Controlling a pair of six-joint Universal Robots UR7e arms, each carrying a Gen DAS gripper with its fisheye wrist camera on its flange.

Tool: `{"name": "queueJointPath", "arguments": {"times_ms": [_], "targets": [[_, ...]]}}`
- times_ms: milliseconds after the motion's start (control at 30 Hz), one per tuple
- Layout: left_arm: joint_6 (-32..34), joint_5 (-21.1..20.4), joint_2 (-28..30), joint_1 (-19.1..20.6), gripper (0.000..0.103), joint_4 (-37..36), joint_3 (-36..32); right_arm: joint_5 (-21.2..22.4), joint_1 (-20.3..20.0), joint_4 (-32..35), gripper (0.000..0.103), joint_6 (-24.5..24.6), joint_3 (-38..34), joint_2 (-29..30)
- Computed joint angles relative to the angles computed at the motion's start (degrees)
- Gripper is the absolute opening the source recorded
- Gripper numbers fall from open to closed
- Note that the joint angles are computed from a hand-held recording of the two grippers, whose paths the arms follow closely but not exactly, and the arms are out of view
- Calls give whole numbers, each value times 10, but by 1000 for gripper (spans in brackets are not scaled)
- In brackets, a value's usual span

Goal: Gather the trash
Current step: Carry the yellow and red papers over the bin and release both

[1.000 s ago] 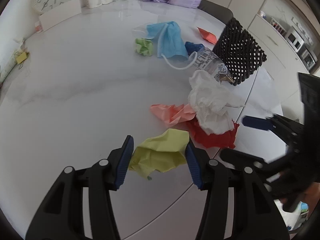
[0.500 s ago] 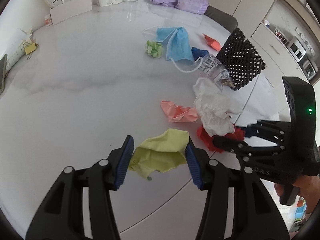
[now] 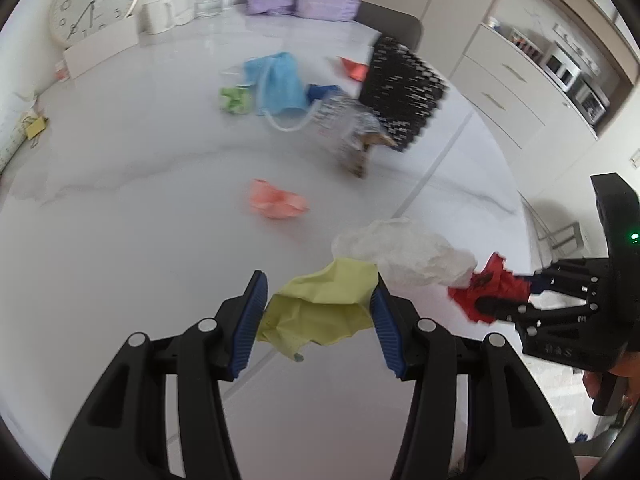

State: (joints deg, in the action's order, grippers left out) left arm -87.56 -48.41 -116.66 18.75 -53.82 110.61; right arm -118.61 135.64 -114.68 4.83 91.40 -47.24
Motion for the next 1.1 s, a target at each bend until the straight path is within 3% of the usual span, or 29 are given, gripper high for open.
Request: {"name": "queueJointPath", "arguments": {"times_ms": [167,500,533,600,667,800,900,1100], "targets": [[25,-8,21,-20,50,-48,11,-109,11,-35,36,12,62,-41],[66,-15,54,-45,50,-103,21,-236,8,-133,36,-2,143,-80],[70,-16,57,-44,50,-107,21,-233,8,-149,36,-9,148,-87],[74,-15,62,-46,50,-112,18,-188,0,-169,36,-4,149,-104],[78,-17,73,-47,50,-116,11,-116,-13,-182,36,19,151,-135],[89,-22,125,-51,50,-114,-18,-46,-23,-186,36,46,164,-197],[130,-25,172,-54,51,-148,-35,-36,-26,-181,36,63,186,-252],[267,-68,274,-39,51,-304,-40,-78,-32,-137,36,134,242,-357]]}}
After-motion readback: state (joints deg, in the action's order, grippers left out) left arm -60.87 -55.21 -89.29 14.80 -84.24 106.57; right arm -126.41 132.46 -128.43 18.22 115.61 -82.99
